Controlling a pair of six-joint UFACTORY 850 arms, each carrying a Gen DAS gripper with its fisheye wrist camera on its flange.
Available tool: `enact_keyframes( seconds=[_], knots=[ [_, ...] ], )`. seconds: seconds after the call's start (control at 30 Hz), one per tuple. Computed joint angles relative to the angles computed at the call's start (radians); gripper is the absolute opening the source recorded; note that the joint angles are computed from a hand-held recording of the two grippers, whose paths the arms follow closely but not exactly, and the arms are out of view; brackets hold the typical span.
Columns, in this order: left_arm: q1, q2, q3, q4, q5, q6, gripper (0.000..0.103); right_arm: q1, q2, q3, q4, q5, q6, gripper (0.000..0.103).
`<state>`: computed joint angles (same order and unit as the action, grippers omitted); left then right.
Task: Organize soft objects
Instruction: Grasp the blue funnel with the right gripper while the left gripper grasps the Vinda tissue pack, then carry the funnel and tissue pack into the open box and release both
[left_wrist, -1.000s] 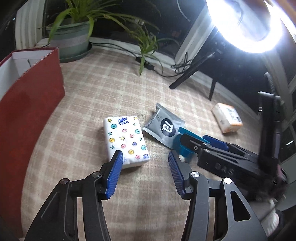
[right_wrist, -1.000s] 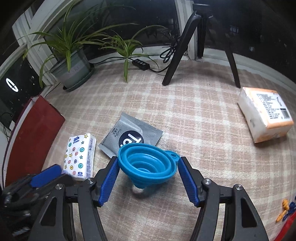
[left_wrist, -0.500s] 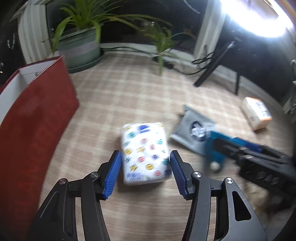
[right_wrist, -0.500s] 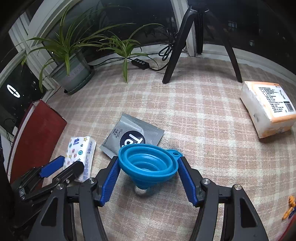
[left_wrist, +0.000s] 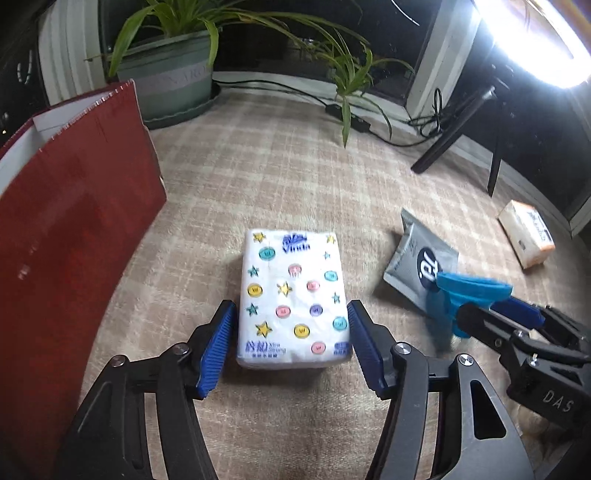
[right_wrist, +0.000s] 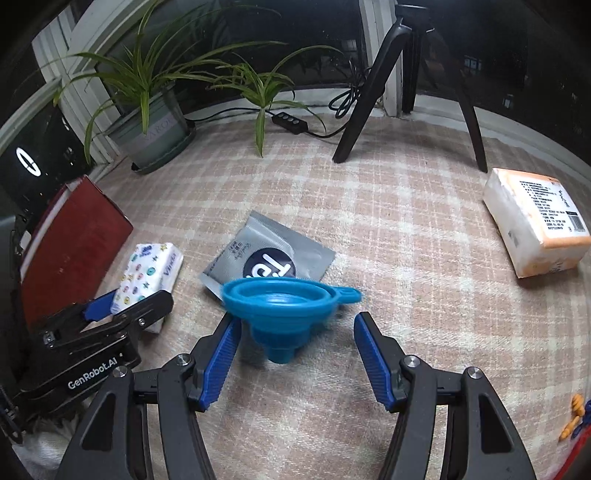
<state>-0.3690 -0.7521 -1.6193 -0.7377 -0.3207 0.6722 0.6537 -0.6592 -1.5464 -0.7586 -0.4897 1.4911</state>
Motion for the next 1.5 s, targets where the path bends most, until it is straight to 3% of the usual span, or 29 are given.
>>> enact_keyframes(
  seconds=[0.1,0.2,0.47,0.53,0.97,1.5],
  knots=[
    [0.003,0.006,0.009,-0.035,0.005,0.027,0.059,-0.004,-0.004,-0.001,0.008,0.005,-0.002,0.059],
    [0.005,0.005,0.009,-0.047,0.006,0.036,0.054,-0.009,-0.009,-0.005,0.016,0.012,-0.011,0.046],
    [0.010,0.009,0.018,-0.074,0.011,0.054,0.051,-0.008,0.013,0.025,-0.017,0.039,0.017,0.042],
    [0.016,0.017,0.028,-0.111,0.004,0.081,0.051,-0.008,0.030,0.045,-0.016,0.052,0.020,0.029],
    [0.046,0.125,0.150,-0.387,-0.024,0.331,0.050,0.013,0.102,0.128,-0.091,0.083,0.121,0.028],
    [0.106,0.283,0.289,-0.620,-0.058,0.575,0.050,0.062,0.131,0.081,-0.112,0.049,0.084,0.028]
  ],
)
